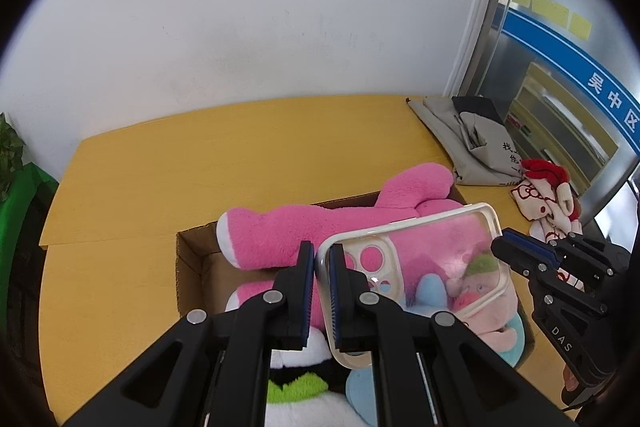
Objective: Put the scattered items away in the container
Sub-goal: 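Lift and carry the phone case over the box with the left gripper, then lower the phone case onto the pink bear and open the left gripper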
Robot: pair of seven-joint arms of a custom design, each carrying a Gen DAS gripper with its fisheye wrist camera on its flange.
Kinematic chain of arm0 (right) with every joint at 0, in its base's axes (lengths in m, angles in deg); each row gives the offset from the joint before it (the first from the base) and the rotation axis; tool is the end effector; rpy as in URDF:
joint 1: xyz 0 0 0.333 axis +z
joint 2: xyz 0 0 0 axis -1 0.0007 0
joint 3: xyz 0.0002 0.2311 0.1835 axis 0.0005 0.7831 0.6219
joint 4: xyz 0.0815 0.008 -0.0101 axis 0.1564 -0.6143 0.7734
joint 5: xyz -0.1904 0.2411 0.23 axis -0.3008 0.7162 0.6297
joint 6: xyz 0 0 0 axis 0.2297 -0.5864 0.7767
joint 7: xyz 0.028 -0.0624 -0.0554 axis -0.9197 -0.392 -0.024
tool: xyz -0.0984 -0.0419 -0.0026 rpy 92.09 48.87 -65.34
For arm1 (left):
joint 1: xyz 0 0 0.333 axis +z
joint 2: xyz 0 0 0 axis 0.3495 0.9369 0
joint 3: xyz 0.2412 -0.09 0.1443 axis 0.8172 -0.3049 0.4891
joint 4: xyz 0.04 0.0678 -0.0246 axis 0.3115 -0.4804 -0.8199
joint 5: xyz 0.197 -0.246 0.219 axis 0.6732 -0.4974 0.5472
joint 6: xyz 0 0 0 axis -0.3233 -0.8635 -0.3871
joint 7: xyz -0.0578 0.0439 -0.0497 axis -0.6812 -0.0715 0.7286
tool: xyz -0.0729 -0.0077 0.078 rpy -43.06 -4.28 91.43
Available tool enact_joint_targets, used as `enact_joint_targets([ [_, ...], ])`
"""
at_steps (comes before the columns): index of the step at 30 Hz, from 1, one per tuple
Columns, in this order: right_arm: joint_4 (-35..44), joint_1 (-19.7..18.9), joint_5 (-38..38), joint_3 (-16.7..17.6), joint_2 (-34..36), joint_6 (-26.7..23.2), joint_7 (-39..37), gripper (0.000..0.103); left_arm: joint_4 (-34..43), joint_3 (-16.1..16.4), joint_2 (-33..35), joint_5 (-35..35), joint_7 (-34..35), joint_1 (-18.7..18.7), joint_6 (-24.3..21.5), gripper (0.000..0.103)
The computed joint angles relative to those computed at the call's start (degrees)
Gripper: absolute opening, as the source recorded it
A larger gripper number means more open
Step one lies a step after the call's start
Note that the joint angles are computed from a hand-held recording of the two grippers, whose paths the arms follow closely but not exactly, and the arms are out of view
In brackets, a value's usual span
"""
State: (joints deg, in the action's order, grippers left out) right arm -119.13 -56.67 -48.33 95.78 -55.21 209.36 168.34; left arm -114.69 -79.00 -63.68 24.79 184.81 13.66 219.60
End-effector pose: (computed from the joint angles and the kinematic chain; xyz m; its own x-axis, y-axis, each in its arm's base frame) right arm 0.4028 0.4056 0.6122 -0.0991 -0.9945 0.0337 -0.6747 0.0423 -0.7368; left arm 0.5573 -0.1700 0.6258 -0.6329 -0.7685 0.0939 -0.6287 0.4393 -0.6417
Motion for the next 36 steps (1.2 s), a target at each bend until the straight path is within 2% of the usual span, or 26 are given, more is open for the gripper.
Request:
enact_joint_targets([
  [12,-5.37,-2.91,5.77,-2.99,2.08,5.6,-0.74,0.008,5.5,-1.8,11.53,5.48,-4.89,-1.2,-1.74,0.007],
  [19,-6.02,-3.17,6.82,-3.28,3.41,6.64,-1.14,0.008,6.98,-1.79,14.31,10.61,-9.2,-2.01,-3.53,0.008],
  [23,-5.93,-2.84,6.67,-3.35,3.87,6.51,-0.74,0.008,6.5,-1.91,14.13,10.95,-10.06,-1.97,-2.61,0.009],
  [26,-6.86,-2.73,5.97,-3.37,3.32,6.64,0.06,0.01,5.54,-1.75,13.09,10.2,-10.75,-1.55,-1.69,0.018],
  [27,-7.0,-2.68,5.64,-3.3,3.17,6.22,0.18,0.019,4.94,-1.66,12.46,9.84,-10.88,-1.33,-1.08,0.023],
  [28,-7.1,-2.57,5.22,-3.16,2.96,5.56,0.41,0.038,4.23,-1.59,11.76,9.36,-10.77,-1.09,-0.38,0.028],
  [29,-7.29,-2.46,4.89,-3.01,2.62,4.97,0.75,0.05,3.05,-1.55,10.64,8.69,-10.33,-0.81,0.65,0.03],
  [30,-7.52,-2.35,4.58,-2.84,2.19,4.38,1.35,0.072,1.59,-1.53,9.22,7.79,-9.38,-0.51,1.75,0.034],
  [31,-7.81,-2.18,4.23,-2.57,1.59,3.74,2.3,0.084,0.24,-1.48,7.87,6.92,-8.24,-0.26,2.69,0.04],
  [35,-9.8,-1.24,2.58,-0.76,-1.91,3.11,4.48,0.094,-11.24,-0.92,-2.39,4.49,-4.56,-0.27,11.91,0.055],
  [36,-10.22,-0.9,1.81,-0.06,-2.79,2.5,5.08,0.096,-15.23,-0.5,-5.94,2.31,-2.93,-0.59,14.88,0.062],
])
